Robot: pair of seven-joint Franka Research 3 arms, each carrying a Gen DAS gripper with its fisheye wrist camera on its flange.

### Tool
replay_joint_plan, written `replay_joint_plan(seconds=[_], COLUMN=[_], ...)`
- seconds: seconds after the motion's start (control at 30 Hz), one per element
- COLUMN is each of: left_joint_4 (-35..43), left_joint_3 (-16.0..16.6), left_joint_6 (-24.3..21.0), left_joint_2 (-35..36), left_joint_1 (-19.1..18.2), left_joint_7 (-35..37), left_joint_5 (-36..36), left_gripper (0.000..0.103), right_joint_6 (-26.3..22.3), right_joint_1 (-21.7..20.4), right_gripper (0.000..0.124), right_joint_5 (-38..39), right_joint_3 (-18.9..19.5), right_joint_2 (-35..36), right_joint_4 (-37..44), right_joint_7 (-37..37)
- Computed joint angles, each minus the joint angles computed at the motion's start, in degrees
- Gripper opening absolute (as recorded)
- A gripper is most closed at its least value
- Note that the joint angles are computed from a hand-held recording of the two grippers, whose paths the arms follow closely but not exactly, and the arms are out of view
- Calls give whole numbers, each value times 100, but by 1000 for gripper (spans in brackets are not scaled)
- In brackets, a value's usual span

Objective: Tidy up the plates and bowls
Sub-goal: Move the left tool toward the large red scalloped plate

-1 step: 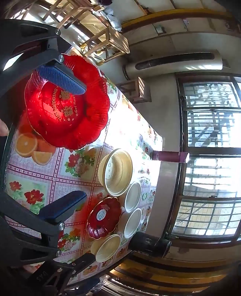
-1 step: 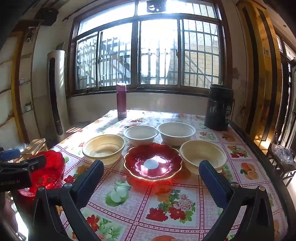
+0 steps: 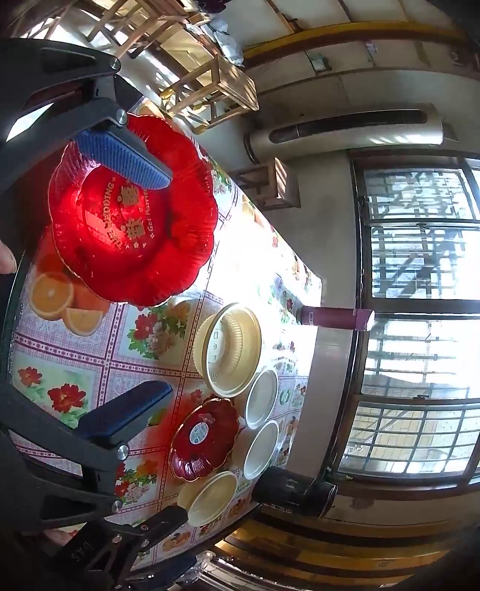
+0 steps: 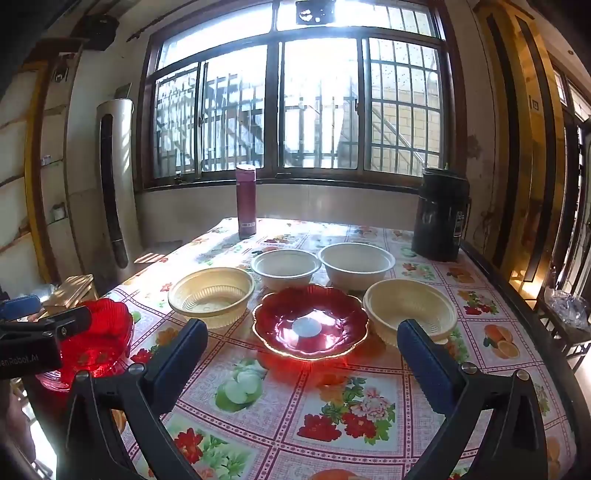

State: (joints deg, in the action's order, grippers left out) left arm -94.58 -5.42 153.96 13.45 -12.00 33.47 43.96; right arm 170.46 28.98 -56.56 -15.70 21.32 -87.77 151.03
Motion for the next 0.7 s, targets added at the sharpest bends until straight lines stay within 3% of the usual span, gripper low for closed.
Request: replay_joint_plan(seconds=[0.07, 0.3, 0.53, 0.7], left_joint_4=[-168, -703, -1080, -1268], left_joint_3=[123, 79, -6, -47], left_joint_6=[-60, -195, -383, -442], left_joint_2=[-141, -571, -871, -997], left_joint_1=[-45, 274, 580, 732], left_joint_7=[-400, -708, -746, -738], left_joint_5=[382, 584, 493, 462], left_gripper=[103, 103, 103, 103], right_joint_6=[10, 271, 73, -58], right_joint_1=[-168, -90, -408, -285], right_gripper=[103, 103, 103, 103], right_joint_5=[505, 1444, 2818, 3329], right_joint_3=[270, 478, 1370, 1454], right_joint_2=[127, 358, 749, 958], right_joint_4=[141, 328, 786, 1055], right_joint_7=[-486, -1494, -3065, -3630])
